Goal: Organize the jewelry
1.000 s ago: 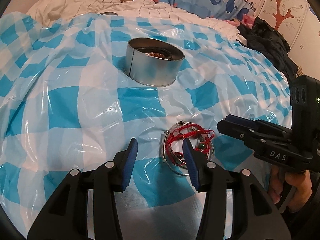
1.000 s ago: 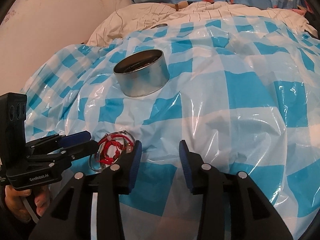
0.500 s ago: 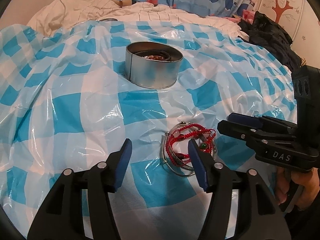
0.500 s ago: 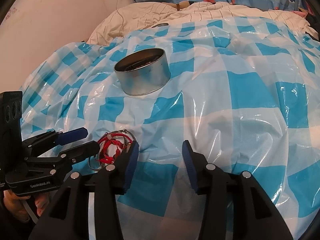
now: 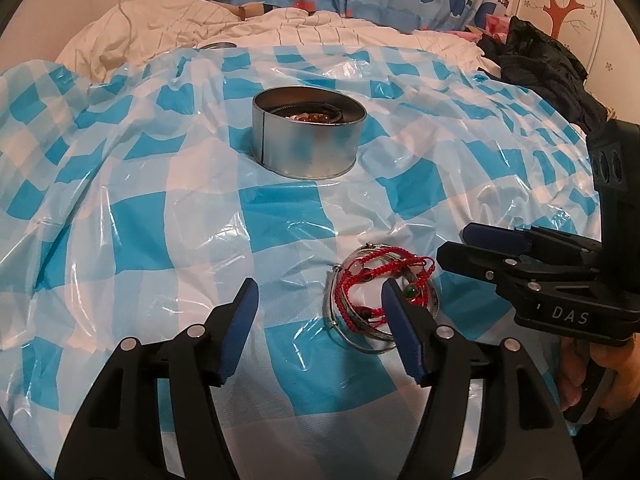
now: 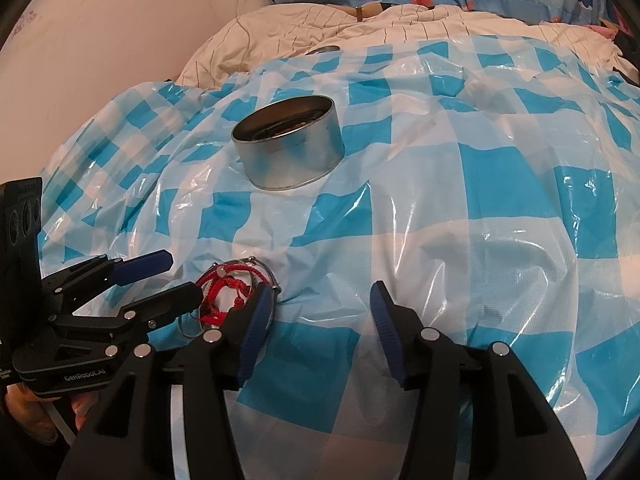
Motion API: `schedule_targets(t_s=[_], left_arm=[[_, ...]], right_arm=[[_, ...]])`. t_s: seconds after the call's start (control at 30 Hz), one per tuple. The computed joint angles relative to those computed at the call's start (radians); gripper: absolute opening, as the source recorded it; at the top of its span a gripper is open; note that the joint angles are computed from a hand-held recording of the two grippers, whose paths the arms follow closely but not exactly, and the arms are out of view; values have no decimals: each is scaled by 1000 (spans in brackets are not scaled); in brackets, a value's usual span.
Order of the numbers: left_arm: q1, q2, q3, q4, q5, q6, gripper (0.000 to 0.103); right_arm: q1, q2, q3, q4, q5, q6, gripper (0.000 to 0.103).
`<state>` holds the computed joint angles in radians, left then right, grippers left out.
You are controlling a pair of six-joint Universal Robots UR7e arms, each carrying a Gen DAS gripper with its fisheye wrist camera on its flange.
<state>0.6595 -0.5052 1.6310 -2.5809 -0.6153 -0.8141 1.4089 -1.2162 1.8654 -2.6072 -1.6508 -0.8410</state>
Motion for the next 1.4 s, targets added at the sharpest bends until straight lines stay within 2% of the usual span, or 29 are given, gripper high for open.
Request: schedule_targets(t_s=[0.27, 0.43, 1.4], left_arm=[[-2, 1, -3, 22, 13, -4, 63], [-7, 3, -7, 41, 29, -11, 68], [-8, 2, -9, 59, 34, -19, 72]], right_arm=[[0, 0, -1, 2, -1, 0, 52], [1, 0, -1, 1, -1, 0, 53], [2, 1, 3, -3, -3, -4, 57]])
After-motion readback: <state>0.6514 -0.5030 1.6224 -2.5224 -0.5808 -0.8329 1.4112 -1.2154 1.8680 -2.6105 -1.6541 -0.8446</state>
